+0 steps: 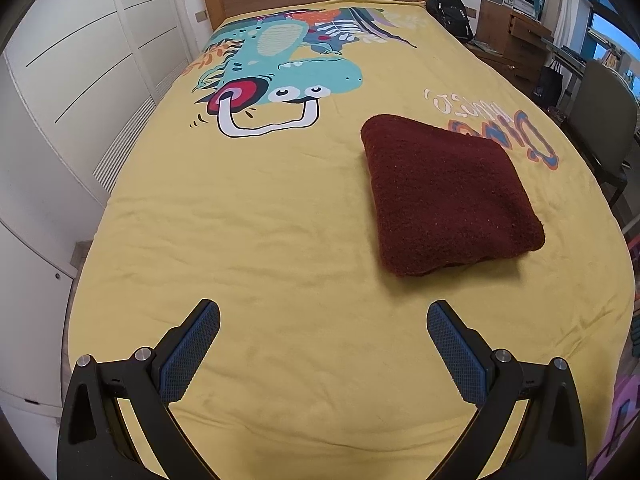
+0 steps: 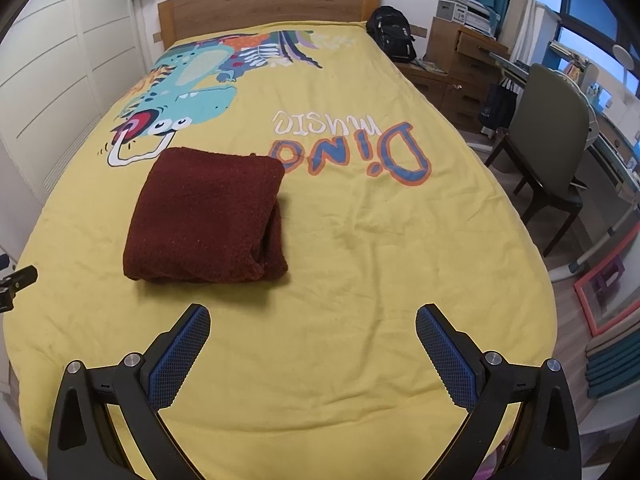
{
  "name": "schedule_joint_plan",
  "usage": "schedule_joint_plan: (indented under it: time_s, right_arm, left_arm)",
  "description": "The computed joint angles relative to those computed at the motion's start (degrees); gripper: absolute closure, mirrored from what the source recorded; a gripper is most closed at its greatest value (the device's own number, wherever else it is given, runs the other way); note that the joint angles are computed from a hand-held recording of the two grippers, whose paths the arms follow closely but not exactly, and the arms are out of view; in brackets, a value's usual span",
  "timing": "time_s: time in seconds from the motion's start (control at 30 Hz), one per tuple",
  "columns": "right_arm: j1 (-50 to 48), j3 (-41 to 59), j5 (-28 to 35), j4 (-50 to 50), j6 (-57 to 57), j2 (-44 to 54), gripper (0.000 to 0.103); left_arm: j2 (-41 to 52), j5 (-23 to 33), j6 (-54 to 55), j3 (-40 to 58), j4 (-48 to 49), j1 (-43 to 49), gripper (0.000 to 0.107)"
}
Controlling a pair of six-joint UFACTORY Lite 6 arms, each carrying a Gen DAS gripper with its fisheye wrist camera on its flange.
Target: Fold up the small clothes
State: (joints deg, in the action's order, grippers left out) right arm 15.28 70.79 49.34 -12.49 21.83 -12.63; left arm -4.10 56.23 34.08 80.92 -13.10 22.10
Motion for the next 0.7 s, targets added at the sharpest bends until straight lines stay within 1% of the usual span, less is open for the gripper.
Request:
schedule_joint_plan:
  time_s: [0.7]
  right_arm:
    - [0.15, -1.17, 0.47, -0.41, 0.29, -0.51, 0.001]
  left_arm:
    - [-1.65, 0.29, -0.81, -1.71, 0.42, -0.96, 0.005]
